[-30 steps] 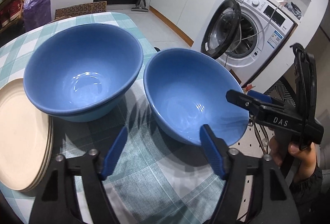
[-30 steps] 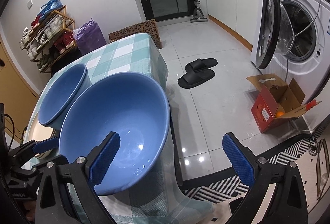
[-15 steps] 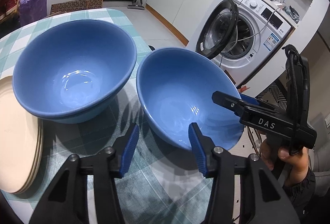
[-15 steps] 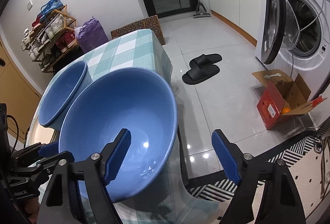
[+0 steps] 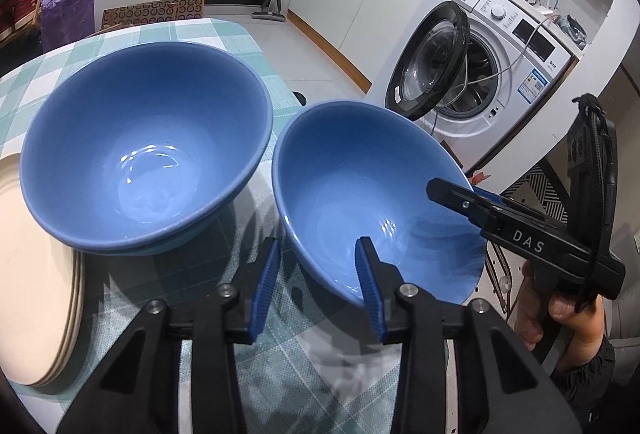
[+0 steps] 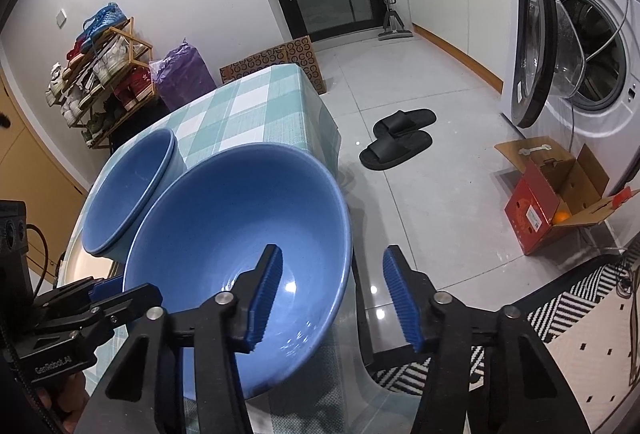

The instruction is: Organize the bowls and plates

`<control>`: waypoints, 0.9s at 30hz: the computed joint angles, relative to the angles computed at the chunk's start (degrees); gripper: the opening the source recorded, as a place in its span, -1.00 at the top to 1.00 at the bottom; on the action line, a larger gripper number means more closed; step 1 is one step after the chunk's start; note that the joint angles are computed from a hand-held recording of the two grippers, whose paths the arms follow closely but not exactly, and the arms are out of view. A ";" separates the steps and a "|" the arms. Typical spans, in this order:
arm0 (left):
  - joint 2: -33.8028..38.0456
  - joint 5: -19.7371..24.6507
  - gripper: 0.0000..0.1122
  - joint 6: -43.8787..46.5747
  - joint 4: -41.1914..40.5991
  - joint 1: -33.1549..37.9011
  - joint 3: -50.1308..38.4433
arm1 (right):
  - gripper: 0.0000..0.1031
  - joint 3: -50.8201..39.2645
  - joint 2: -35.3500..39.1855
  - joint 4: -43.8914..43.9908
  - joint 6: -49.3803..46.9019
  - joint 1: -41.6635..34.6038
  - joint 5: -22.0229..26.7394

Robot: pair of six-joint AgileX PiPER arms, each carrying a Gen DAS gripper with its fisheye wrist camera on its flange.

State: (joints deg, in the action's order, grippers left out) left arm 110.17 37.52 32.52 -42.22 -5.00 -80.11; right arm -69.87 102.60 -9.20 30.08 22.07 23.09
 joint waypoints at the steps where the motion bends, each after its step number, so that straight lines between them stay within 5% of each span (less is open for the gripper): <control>1: -0.02 -0.14 0.39 0.16 -0.14 0.05 0.06 | 0.10 0.19 -0.18 0.04 0.03 -0.10 -0.16; 11: -0.40 -1.02 0.58 2.53 -1.71 0.12 0.81 | 0.63 1.00 -1.22 -1.49 1.37 0.45 -0.22; 27: -0.78 -1.41 0.61 2.19 -0.22 -0.41 0.63 | 0.69 1.76 -2.62 -8.50 7.92 1.89 1.12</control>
